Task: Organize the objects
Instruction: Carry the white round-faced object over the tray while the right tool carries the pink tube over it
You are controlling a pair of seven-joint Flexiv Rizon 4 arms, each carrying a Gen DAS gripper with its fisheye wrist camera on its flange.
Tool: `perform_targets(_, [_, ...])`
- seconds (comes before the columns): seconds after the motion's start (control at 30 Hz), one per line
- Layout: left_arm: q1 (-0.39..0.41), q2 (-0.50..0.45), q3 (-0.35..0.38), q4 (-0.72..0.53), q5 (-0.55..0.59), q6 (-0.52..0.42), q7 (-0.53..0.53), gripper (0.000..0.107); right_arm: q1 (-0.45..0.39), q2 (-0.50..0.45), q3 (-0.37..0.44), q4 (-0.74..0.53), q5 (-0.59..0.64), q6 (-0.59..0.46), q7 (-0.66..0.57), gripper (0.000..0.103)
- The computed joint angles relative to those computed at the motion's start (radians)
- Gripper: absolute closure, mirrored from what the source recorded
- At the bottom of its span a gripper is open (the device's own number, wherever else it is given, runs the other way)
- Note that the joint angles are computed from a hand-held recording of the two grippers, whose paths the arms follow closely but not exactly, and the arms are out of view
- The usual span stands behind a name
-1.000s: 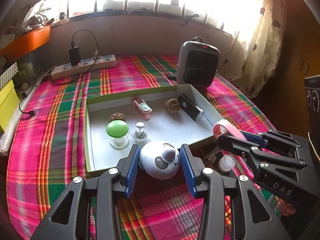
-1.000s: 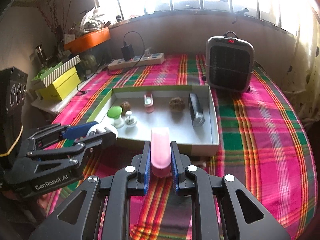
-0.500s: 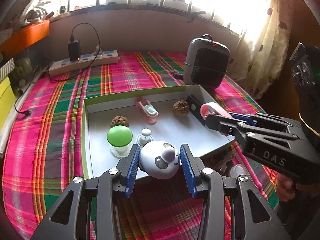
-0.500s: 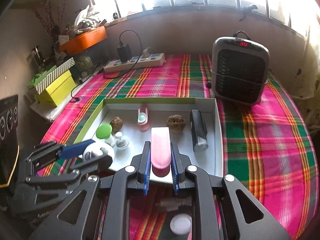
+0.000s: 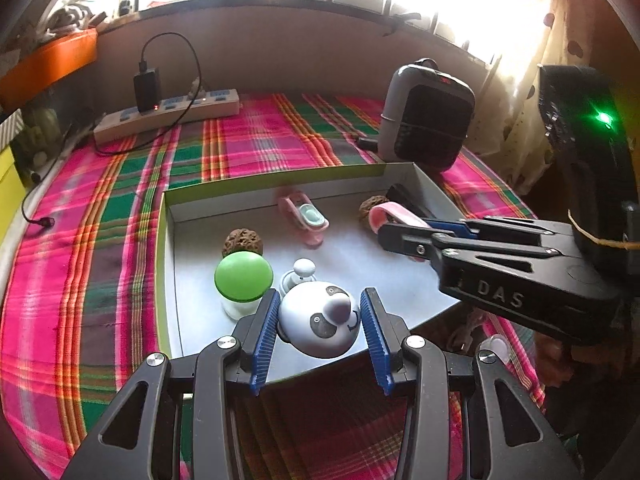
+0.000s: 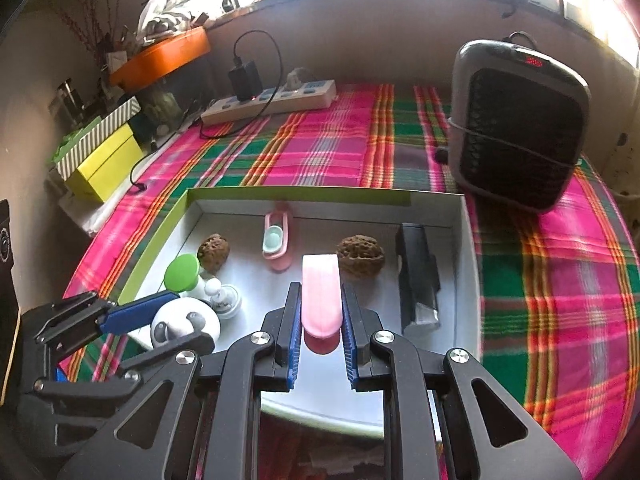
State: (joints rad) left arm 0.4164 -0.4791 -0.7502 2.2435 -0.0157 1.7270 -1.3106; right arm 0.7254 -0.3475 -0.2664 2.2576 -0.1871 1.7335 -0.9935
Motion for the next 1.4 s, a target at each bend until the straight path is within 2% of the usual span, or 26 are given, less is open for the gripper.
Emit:
perform_targets(0.23, [-0.012, -0.013, 0.011, -0.011, -0.006, -0.007, 0.003, 0.067, -0.079, -0.035, 0.073, -0.054, -0.030, -0.041, 0.012, 0.084])
perform_targets(0.27, [-0.016, -0.014, 0.015, -0.012, -0.006, -0.007, 0.005, 0.071, -0.088, -0.040, 0.080, -0.062, -0.037, -0.048, 0.015, 0.084])
perform_targets(0.3, [-0.024, -0.014, 0.024, -0.014, -0.007, -0.008, 0.007, 0.074, -0.090, -0.043, 0.081, -0.066, -0.045, -0.052, 0.019, 0.084])
perform_targets(0.47, [-0.028, -0.023, 0.029, -0.017, -0.013, -0.008, 0.014, 0.074, -0.101, -0.055, 0.083, -0.081, -0.080, -0.068, 0.041, 0.084])
perform_targets(1.0, [-0.049, -0.026, 0.055, -0.024, -0.019, -0.005, 0.013, 0.074, -0.095, -0.077, 0.059, -0.105, -0.147, -0.089, 0.086, 0.084])
perform_targets(1.4, [-0.051, -0.034, 0.055, -0.030, -0.022, -0.007, 0.012, 0.074, -0.050, -0.082, 0.005, -0.101, -0.163, -0.083, 0.126, 0.084])
